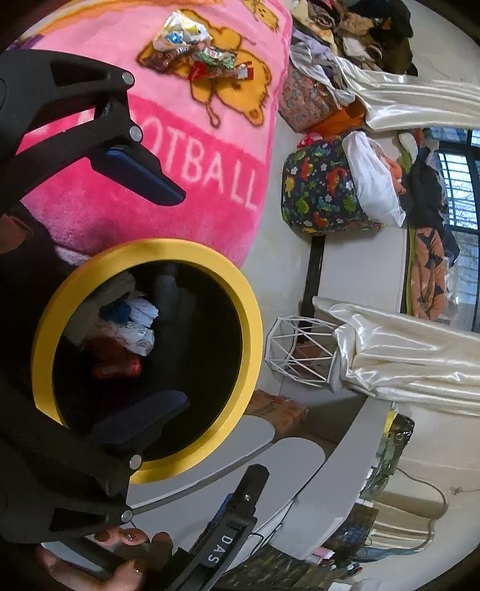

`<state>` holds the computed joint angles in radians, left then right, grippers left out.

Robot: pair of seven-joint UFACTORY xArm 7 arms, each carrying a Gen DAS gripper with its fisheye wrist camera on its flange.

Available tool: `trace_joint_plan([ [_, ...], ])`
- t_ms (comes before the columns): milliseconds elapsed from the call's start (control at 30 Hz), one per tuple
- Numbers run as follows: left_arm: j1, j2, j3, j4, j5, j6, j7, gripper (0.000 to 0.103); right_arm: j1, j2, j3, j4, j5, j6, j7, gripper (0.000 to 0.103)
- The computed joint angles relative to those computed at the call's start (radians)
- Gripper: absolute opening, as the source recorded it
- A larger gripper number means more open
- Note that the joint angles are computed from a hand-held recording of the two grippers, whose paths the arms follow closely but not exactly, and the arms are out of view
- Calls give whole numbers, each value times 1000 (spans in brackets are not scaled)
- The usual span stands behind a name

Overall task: Collect trash
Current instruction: 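Move both tools back over the snack wrappers on the blanket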

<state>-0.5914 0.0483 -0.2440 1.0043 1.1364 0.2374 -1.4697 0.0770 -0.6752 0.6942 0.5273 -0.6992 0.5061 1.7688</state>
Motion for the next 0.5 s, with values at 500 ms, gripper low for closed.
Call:
trace_joint_plan([
  [500, 103, -152, -55, -103, 73, 24, -118, 92, -5, 60, 64, 108, -81, 29, -16, 82],
])
